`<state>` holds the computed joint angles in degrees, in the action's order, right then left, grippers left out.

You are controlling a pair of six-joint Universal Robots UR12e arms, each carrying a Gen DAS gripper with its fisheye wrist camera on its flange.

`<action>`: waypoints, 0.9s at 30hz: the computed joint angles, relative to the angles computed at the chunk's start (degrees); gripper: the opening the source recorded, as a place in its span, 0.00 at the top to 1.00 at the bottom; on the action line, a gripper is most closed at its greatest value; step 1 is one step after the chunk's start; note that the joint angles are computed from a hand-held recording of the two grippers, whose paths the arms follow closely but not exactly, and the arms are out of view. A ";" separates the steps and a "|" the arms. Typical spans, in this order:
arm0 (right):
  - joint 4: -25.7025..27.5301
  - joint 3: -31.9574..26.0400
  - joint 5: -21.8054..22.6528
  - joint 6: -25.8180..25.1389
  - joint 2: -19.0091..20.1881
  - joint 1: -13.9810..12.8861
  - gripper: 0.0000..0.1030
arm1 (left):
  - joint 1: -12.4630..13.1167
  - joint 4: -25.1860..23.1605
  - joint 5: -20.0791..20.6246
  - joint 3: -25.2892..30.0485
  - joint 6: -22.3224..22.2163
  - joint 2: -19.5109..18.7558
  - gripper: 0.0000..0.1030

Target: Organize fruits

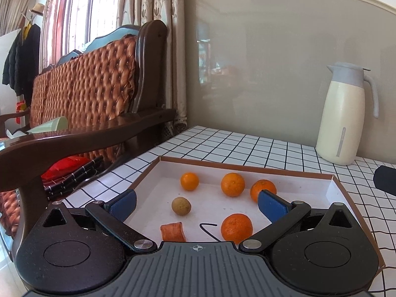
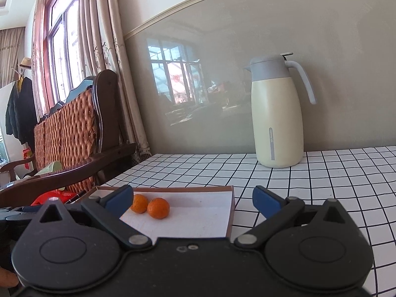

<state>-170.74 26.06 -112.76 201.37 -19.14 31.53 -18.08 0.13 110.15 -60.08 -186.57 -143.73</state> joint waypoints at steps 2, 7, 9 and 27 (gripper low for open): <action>0.41 0.27 0.04 -0.18 -0.22 0.01 0.06 | -0.20 -0.19 0.06 -0.06 0.46 0.08 0.00; 1.40 1.25 -0.17 -0.23 -0.91 0.03 0.06 | -0.63 -0.79 -0.14 -0.16 1.25 0.33 0.00; 1.68 1.28 -0.88 -0.59 -1.01 0.13 0.06 | -0.81 -0.54 0.16 -0.58 1.01 0.61 0.00; -1.39 20.52 1.46 -0.71 -12.26 1.28 0.06 | -2.85 5.90 3.09 -14.76 3.90 10.20 0.00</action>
<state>-172.13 46.58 -111.30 200.66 -31.40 32.81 -20.93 6.04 113.24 -74.83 -182.67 -133.53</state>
